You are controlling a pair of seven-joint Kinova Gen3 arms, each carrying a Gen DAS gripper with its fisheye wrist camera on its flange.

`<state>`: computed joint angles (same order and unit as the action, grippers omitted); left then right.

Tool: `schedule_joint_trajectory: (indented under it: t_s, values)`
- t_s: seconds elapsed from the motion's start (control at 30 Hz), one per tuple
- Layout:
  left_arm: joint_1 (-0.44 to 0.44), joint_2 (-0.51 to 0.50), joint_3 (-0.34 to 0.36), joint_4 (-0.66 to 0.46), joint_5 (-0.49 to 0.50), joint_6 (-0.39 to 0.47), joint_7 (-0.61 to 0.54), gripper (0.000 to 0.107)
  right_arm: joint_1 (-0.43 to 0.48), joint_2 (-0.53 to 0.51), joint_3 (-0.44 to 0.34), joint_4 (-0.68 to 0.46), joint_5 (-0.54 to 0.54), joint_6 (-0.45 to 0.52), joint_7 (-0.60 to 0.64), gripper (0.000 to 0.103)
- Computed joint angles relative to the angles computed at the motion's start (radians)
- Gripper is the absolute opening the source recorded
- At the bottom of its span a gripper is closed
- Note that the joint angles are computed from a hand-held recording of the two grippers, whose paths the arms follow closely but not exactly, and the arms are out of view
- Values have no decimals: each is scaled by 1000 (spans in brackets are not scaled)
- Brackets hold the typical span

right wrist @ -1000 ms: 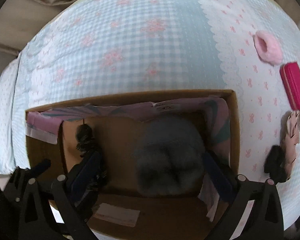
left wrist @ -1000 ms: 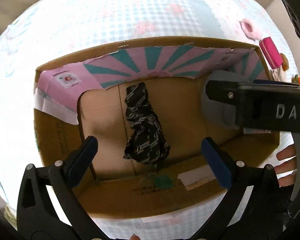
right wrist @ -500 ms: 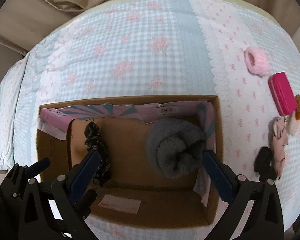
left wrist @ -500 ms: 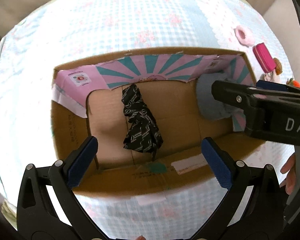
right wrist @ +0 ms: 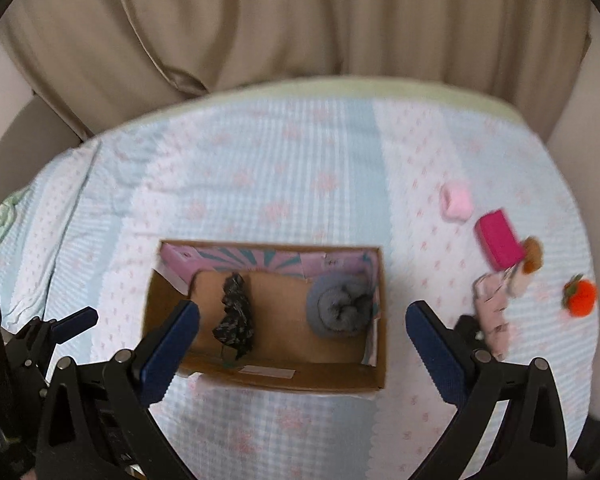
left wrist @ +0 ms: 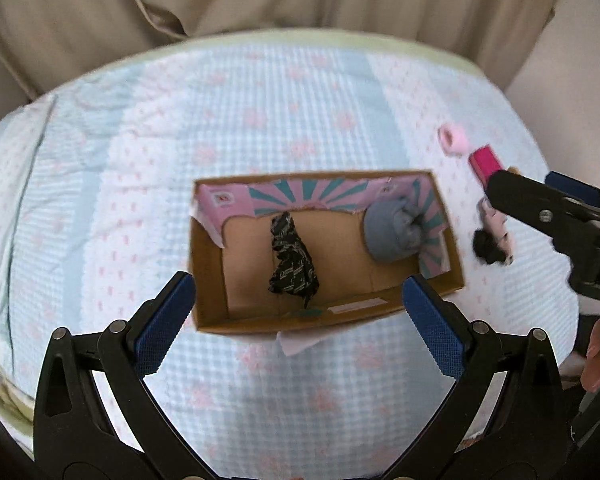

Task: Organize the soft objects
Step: 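Lift both tools out of the box and move back toward the items, then grasp the pink fabric item with the left tool while the right tool grasps the brown teddy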

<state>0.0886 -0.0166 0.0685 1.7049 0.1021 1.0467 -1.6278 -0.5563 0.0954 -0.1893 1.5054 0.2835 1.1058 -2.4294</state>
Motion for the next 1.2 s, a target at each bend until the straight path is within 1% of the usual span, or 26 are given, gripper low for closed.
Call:
schedule_joint_trajectory:
  t_s: [0.03,0.07,0.1,0.17,0.27,0.33,0.37,0.5,0.57,0.63,0.77,0.8,0.83,0.87,0.93,0.97,1.0,1.03,1.13,1.17,1.2]
  values:
    - [16,-33,-20,-3,2,9,8,103,-10,-24,-4,2,23,11,-16,103]
    - [51,-50,-54,-7,-1,14,15,103,-21,-47,-13,1,51,26,-39,103]
    - [97,-70,-91,-10,-10,16,29,103,-31,-73,-26,2,85,42,-67,103]
    - [190,-114,-142,-17,-56,17,90,103,-36,-120,-52,13,134,67,-98,103]
    - [329,-161,-180,-37,-155,26,212,103,-23,-194,-101,39,189,107,-134,103]
    - [421,-181,-194,-56,-217,37,294,103,-1,-236,-127,46,206,149,-127,103]
    - [450,-186,-187,-65,-246,43,334,103,14,-260,-134,55,205,161,-119,103]
    - [492,-197,-88,-92,-324,52,497,103,79,-374,-129,114,187,177,-63,103]
    - [487,-186,-8,-113,-353,60,578,103,146,-439,-114,142,144,171,12,103]
    - [478,-158,83,-145,-391,80,660,103,168,-495,-59,170,116,161,93,103]
    - [444,-84,267,-210,-461,111,822,103,137,-582,112,211,86,142,256,103]
    - [454,-57,300,-229,-492,124,863,103,129,-602,158,220,84,136,297,103]
    - [482,-20,319,-256,-521,137,904,103,131,-614,194,228,74,126,337,103]
    - [519,11,321,-278,-549,151,944,103,121,-623,239,234,67,117,378,103]
    - [610,76,293,-319,-586,159,1026,103,90,-636,329,247,64,99,459,103]
    - [645,101,281,-330,-603,158,1065,103,69,-641,375,252,69,90,500,103]
    - [661,126,281,-342,-611,153,1089,103,57,-642,416,256,71,79,541,103]
    - [689,154,265,-359,-611,150,1102,103,46,-640,458,259,68,67,581,103]
    - [730,243,254,-407,-620,144,1131,103,37,-614,579,272,26,4,703,103]
    - [746,270,241,-420,-620,138,1139,103,27,-603,623,276,8,-14,744,103]
    - [774,296,209,-432,-615,127,1144,103,16,-590,670,285,-10,-43,785,103]
